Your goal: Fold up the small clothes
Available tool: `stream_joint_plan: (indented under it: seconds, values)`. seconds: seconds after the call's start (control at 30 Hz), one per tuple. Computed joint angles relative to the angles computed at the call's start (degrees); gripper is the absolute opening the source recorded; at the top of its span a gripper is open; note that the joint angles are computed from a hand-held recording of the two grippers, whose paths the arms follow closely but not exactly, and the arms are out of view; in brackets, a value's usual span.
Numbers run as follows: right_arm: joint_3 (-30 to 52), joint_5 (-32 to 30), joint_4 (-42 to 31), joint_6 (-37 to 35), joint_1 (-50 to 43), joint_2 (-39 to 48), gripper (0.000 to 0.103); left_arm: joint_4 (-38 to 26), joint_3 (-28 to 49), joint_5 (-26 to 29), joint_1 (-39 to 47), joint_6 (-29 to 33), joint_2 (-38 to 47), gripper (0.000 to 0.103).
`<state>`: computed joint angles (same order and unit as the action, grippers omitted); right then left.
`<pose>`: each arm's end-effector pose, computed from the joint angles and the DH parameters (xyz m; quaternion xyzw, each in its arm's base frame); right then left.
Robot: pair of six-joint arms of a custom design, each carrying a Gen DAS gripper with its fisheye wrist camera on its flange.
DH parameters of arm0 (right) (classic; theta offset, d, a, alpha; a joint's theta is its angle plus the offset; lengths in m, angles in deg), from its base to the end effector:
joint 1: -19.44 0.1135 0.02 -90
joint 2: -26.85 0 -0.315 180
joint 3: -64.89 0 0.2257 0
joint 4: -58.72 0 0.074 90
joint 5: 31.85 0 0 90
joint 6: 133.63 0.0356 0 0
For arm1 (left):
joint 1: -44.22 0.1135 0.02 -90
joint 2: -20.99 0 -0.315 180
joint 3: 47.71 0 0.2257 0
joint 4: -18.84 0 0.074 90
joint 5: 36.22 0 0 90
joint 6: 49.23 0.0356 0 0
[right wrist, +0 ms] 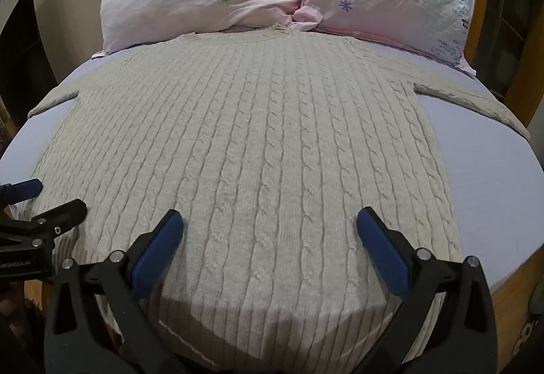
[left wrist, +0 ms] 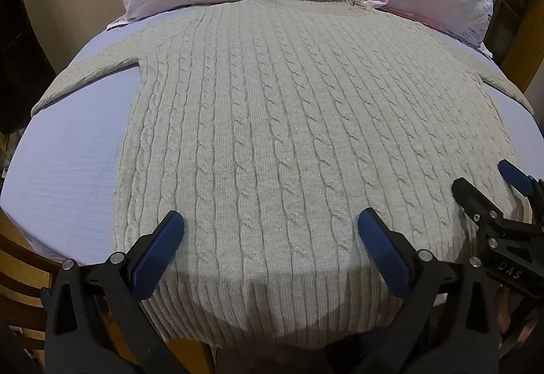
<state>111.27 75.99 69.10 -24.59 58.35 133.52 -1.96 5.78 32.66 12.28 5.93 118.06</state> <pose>0.2338 0.1747 0.1367 -0.1078 0.9233 0.0366 0.3668 0.2347 -0.1312 0.1738 -0.0649 0.9573 0.0293 0.2803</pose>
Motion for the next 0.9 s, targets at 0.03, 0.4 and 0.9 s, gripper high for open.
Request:
stream_joint_plan:
  seconds: [0.03, 0.4, 0.9]
  values:
    - [-0.1, 0.1, 0.1, 0.0, 0.0, 0.0, 0.101, 0.0, 0.0, 0.0, 0.0, 0.0, 0.0, 0.102]
    - [-0.2, -0.1, 0.1, -0.1, -0.2, -0.3, 0.101, 0.3, -0.1, -0.1, 0.0, 0.0, 0.0, 0.102]
    - [-0.5, -0.3, 0.1, -0.3, -0.4, -0.6, 0.101, 0.3, -0.2, -0.2, -0.1, 0.0, 0.0, 0.102]
